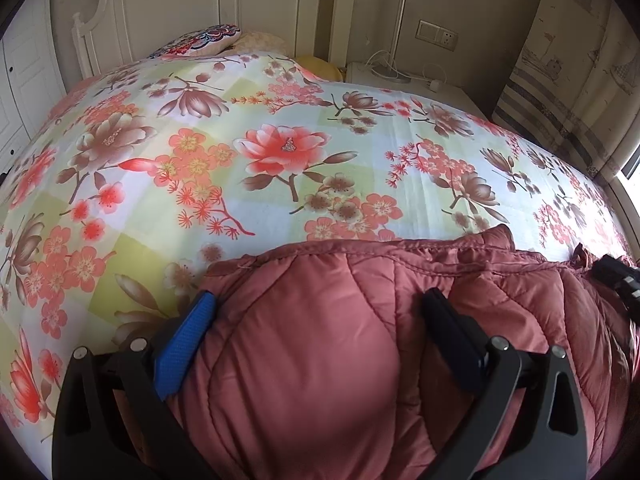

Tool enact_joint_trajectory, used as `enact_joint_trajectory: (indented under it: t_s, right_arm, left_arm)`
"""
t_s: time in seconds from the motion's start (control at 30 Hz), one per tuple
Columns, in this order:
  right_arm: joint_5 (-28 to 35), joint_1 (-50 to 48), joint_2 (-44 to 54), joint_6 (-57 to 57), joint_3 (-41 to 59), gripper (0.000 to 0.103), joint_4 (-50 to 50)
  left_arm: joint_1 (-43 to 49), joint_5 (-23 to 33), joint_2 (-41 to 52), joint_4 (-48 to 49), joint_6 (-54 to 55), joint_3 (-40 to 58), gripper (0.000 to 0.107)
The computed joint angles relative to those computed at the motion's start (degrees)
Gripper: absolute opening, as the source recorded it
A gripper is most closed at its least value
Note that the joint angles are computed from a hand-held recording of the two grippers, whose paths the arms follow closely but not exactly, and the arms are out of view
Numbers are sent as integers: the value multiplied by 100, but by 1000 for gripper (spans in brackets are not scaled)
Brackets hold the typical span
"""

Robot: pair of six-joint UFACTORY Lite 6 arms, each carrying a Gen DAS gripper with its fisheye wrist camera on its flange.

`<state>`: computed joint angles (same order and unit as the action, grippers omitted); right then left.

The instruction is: Fold large clothes

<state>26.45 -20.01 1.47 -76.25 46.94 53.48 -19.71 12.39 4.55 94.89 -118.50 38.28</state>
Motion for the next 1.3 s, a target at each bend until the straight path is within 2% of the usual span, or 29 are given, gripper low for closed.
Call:
enact_joint_trajectory:
  t_s: [0.03,0.07,0.1,0.17,0.2,0.3,0.4,0.47,0.6,0.7,0.77,0.83,0.9,0.97,1.07,1.1,1.17,1.3]
  right_arm:
    - [171,-125,-171,-176,-101,45,255]
    - [102,-69,-288,-293,-204,58,282]
    - [-207,205,-214,-197,-220,71,68]
    - [-1080,849,218,314,-305,79,-758]
    - [-1165,932,328,530,-265,80,-891]
    - [-880,785,224,1080,-88,79,-1393]
    - [-199,-79,-258,4,-18,79,-606]
    - [98,-933,-223,-302,320,80,-373]
    - [-253,-1878,856,263,1137,81,-943]
    - [160,-2250,1870,-42,1655,83,-794]
    - [494,-2431,2135,-19,1916,85,-650]
    - [552,-2507,1981,14,1913,84,-648]
    - [486,-2721,1529,-454,1623,86,-151]
    - [752,-3190,1225,-869,1473,86,270]
    - [531,-3373,1607,-1076,1452,86,107]
    - [655,-3356,2016,-764,1744,86,-171]
    - [1297,-3574,2514,-338,2320,86,-254]
    - [1685,-3955,1859,-556,2087,86,-41]
  left_arm:
    - [-19,26,23,-68,61,16,101]
    - [-26,37,17,-88,78,6,101]
    - [-33,45,19,-97,80,5,101]
    - [-31,26,17,-27,4,3,101]
    - [-11,0,21,3,-30,1,101]
    - [40,-77,47,95,-122,15,101]
    - [33,-81,45,136,-179,10,101]
    - [27,-71,43,125,-169,7,101]
    - [22,-52,45,87,-126,9,101]
    - [15,-33,52,33,-56,14,101]
    - [18,-44,44,43,-71,9,101]
    - [27,-61,45,92,-121,6,101]
    - [38,-73,46,123,-150,4,101]
    - [70,-123,31,245,-268,-20,101]
    - [108,-203,15,523,-529,-45,101]
    - [107,-207,21,531,-536,-41,101]
    - [102,-181,13,529,-544,-49,101]
    - [99,-182,36,452,-465,-26,101]
